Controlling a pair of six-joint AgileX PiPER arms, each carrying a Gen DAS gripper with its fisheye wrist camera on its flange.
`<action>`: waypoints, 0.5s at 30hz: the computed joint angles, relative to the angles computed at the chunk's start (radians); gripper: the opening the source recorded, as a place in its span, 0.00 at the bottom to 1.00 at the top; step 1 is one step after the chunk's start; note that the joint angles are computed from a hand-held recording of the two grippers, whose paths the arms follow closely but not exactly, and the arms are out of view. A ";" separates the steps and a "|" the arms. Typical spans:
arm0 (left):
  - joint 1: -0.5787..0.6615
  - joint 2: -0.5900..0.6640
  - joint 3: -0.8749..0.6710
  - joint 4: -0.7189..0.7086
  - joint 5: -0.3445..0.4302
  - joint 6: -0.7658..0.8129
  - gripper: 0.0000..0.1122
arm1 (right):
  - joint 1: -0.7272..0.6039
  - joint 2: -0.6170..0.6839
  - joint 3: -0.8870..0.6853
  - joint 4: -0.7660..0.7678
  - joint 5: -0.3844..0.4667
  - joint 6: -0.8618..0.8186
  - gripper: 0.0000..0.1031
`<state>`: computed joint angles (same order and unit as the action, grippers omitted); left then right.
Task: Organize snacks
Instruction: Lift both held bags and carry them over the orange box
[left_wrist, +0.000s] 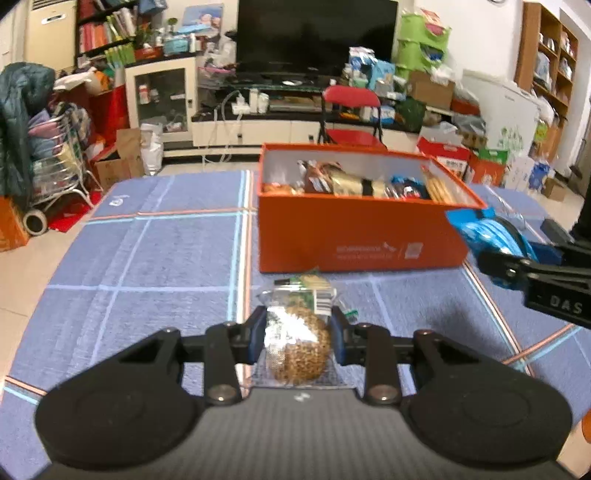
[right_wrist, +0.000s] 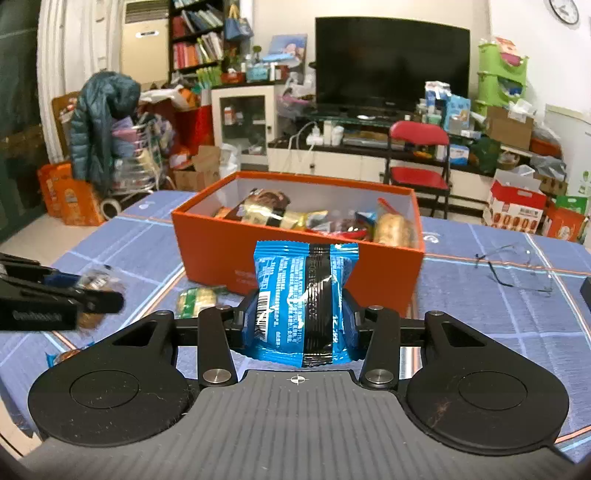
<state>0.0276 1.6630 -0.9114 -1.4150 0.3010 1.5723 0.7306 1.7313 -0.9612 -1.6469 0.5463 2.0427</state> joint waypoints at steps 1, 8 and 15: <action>0.003 -0.003 -0.003 0.003 -0.001 -0.008 0.28 | -0.004 -0.010 0.009 -0.002 0.000 0.004 0.27; -0.020 -0.012 -0.016 0.003 -0.009 -0.026 0.28 | -0.009 -0.036 0.045 -0.045 0.018 0.042 0.27; -0.054 0.021 -0.123 0.173 0.013 -0.247 0.28 | -0.045 -0.049 0.002 0.042 -0.007 -0.059 0.27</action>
